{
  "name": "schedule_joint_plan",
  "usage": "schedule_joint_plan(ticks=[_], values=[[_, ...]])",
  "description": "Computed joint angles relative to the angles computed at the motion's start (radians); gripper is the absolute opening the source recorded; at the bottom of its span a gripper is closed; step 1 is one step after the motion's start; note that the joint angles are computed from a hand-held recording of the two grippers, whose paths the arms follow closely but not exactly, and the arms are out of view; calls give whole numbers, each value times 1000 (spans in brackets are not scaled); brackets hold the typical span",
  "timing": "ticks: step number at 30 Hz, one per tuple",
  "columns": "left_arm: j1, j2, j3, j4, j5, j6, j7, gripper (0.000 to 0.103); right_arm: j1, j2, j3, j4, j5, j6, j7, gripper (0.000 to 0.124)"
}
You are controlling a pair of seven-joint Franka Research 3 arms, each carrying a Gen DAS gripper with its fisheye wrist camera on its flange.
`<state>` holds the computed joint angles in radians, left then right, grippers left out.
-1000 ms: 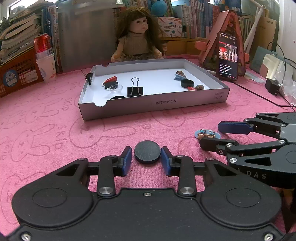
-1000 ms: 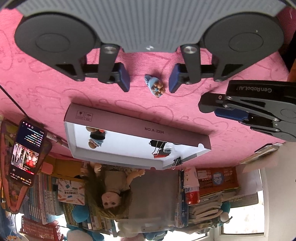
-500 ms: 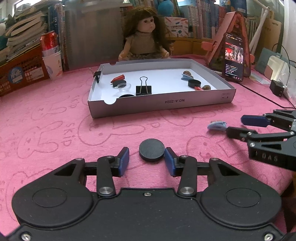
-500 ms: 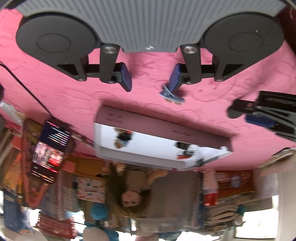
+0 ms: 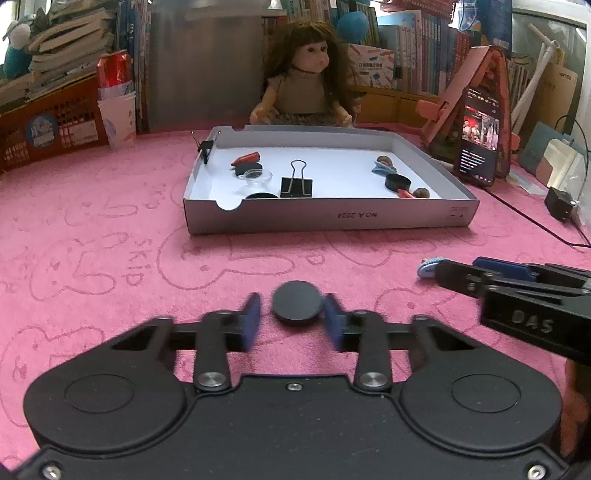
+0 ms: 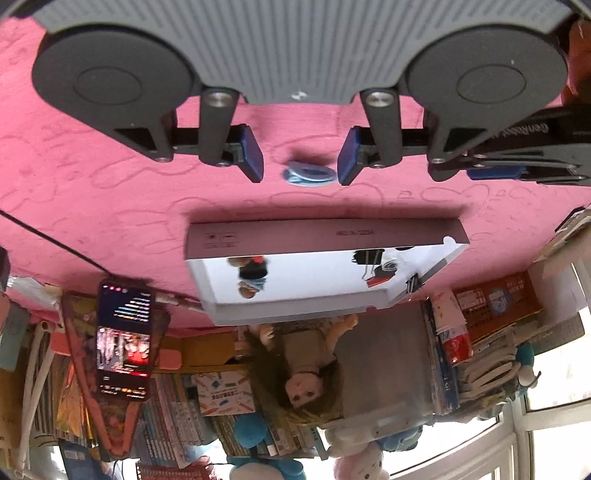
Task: Organize rigid objects
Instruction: 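Close the right tool on the blue-based figurine and lift it while the left tool holds the disc, then carry the black disc and blue figurine over the tray with both tools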
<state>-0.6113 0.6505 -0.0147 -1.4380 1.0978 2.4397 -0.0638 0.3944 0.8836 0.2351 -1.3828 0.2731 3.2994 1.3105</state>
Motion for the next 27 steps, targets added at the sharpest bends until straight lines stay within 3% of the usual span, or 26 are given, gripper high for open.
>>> schedule_joint_plan(ticks=[3,7,12,20,27], values=[[-14,-4,10,-2,21,-22,-19,28,81,17,-96,42,37,-20,46,60],[-16,-15,10,-10,44,-47,-36,28,216,56,-280,100,73,-40,134,60],[-1,-18,-3,-17,36,-52,-48,28,266,78,-358,119,48,-49,179,44],[2,-8,-4,-5,25,-54,-47,28,205,60,-271,92,2,-28,132,43],[1,5,-1,29,14,-71,-37,28,190,51,-248,86,1,-18,101,43]])
